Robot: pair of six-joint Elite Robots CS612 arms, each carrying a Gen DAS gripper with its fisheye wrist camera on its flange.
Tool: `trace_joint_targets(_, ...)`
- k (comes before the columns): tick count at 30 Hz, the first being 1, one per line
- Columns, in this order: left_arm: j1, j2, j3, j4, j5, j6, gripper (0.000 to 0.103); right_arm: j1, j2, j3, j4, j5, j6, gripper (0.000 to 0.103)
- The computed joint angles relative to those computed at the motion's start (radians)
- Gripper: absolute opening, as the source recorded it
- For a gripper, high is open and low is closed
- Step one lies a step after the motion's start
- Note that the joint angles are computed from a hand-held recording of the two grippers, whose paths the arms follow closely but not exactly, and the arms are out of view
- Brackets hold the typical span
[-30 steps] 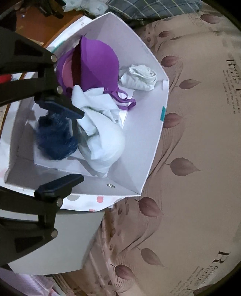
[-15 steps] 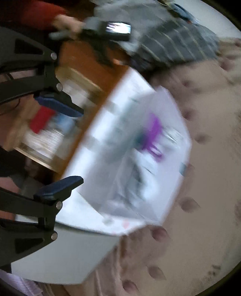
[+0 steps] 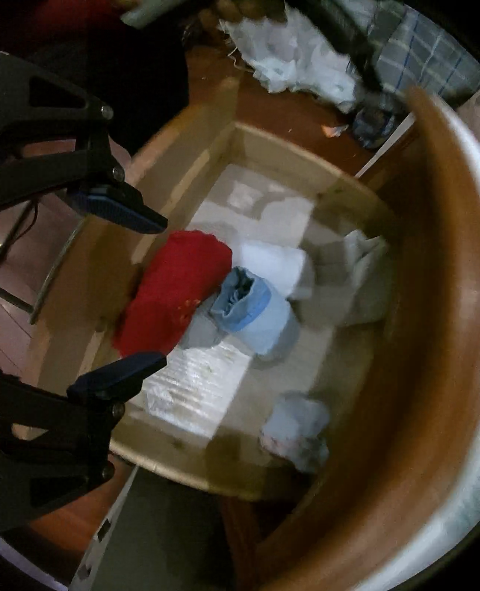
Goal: Take underwear out of drawer
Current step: 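Open the right tool and move it back down into the drawer, then grasp the red folded garment with the right tool and lift it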
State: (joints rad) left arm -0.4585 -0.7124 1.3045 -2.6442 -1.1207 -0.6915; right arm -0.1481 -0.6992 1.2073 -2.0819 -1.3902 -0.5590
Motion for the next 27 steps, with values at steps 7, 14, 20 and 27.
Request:
trace_joint_targets(7,0.002,0.001,-0.001,-0.003,-0.025,0.004,0.086,0.03,0.052,-0.042,0.051,-0.057,0.02,0.073)
trace_joint_targets(14,0.0,0.002,0.0,-0.003,-0.02,0.007,0.086,0.038,0.1,-0.093,0.098,-0.08,0.036,0.082)
trace_joint_targets(20,0.0,0.004,-0.005,0.005,-0.019,0.013,0.086,0.037,0.116,-0.092,0.031,-0.142,0.055,0.082)
trace_joint_targets(27,-0.003,0.008,-0.012,0.008,-0.027,0.034,0.086,0.026,0.133,-0.11,0.077,-0.166,0.049,0.08)
